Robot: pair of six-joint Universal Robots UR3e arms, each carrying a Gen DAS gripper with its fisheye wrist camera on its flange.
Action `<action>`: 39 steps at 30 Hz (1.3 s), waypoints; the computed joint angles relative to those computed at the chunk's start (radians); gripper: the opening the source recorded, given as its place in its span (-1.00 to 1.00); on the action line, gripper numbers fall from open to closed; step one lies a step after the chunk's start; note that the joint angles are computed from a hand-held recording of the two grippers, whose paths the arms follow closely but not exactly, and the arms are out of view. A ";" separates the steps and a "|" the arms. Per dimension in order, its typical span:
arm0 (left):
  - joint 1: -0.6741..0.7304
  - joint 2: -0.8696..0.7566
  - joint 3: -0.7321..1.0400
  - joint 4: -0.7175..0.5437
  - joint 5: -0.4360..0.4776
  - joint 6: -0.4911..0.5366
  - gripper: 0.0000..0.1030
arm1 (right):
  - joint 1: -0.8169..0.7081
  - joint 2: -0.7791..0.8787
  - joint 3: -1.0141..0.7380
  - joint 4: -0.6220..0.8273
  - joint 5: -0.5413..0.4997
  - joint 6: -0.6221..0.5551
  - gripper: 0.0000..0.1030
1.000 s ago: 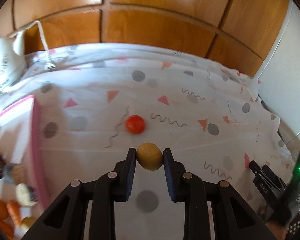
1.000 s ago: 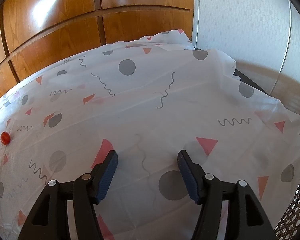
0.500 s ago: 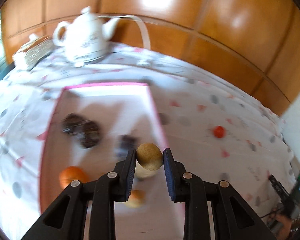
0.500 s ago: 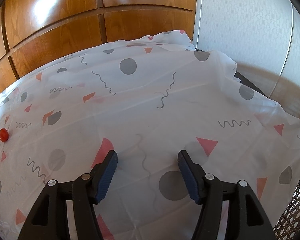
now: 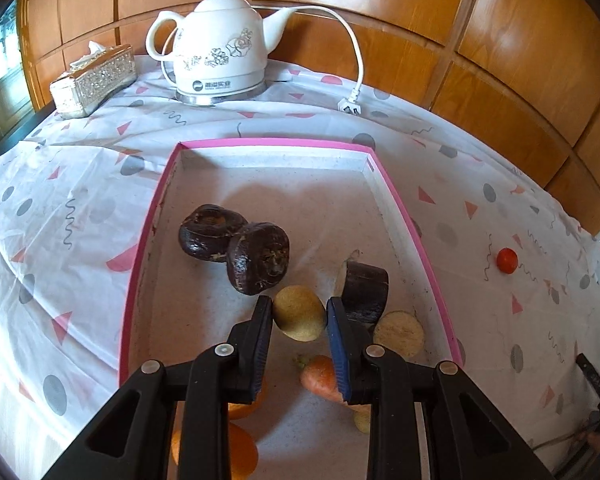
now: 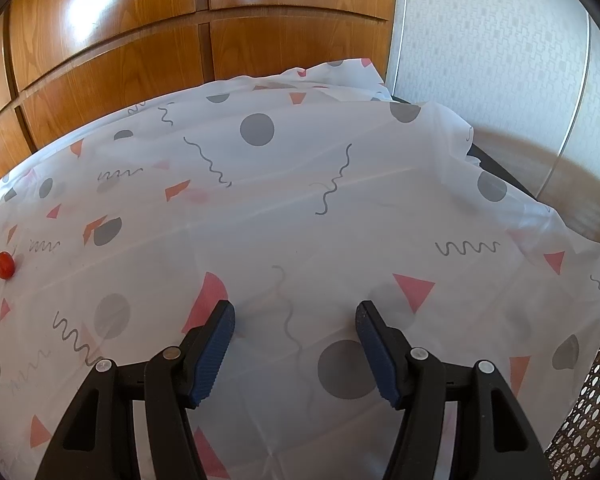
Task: Organize fruits
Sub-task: 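Carry the yellow potato with the left tool into the tray and release, then reach the right tool to the red tomato and close on it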
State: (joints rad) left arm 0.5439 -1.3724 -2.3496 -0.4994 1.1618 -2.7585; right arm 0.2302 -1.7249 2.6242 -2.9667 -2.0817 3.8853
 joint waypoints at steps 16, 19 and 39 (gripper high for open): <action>-0.010 -0.027 -0.012 0.056 0.019 -0.025 -0.37 | 0.002 -0.007 -0.002 0.014 0.000 0.004 0.24; 0.002 0.005 -0.020 0.040 0.008 -0.024 -0.37 | 0.004 -0.002 -0.003 0.010 0.000 0.004 0.24; 0.408 0.664 -0.099 -0.606 -0.233 0.235 -0.08 | 0.019 -0.010 -0.065 0.096 0.047 -0.020 0.24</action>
State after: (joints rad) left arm 0.9523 -0.7086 -2.4489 -1.1059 0.9285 -2.5239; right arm 0.2489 -1.7350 2.5590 -2.8703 -2.0345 3.8657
